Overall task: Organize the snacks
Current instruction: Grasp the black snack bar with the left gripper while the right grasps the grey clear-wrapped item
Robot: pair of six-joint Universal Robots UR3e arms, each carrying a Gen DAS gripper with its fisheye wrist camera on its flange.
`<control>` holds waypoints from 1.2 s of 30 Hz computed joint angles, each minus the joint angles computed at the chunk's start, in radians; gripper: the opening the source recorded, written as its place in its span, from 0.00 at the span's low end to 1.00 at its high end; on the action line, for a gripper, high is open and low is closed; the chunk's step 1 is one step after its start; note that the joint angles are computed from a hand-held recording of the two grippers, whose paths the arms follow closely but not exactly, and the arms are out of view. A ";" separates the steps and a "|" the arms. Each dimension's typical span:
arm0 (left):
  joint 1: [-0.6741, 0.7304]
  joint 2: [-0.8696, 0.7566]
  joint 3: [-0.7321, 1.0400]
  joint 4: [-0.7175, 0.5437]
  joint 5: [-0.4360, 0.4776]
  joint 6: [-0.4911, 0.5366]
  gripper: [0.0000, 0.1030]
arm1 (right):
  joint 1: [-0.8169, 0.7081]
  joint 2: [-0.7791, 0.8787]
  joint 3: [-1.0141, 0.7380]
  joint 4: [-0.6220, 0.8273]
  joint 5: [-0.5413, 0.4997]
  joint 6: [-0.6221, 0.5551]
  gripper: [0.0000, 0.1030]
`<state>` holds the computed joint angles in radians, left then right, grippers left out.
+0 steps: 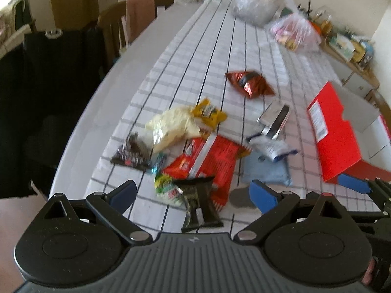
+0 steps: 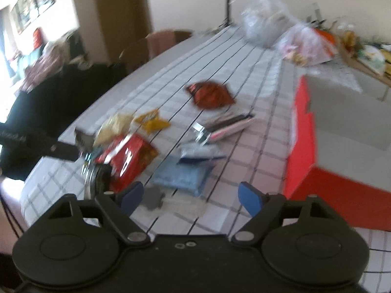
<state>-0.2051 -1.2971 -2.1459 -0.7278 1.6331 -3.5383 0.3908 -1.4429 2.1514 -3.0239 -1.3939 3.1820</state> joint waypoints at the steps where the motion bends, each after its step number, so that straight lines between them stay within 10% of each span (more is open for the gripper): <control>1: 0.002 -0.013 -0.004 0.001 -0.003 0.000 0.96 | 0.008 0.024 -0.014 0.012 0.006 -0.019 0.76; 19: 0.045 -0.197 0.018 0.030 -0.094 0.020 0.79 | 0.090 0.329 -0.358 0.214 0.106 -0.508 0.51; 36: 0.077 -0.272 0.019 0.041 -0.131 0.004 0.58 | 0.069 0.354 -0.370 0.229 0.140 -0.476 0.50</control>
<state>-0.1277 -1.5694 -2.1266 -0.6867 1.5018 -3.5346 0.4597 -1.0886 1.7811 -2.7949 -1.2537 2.7065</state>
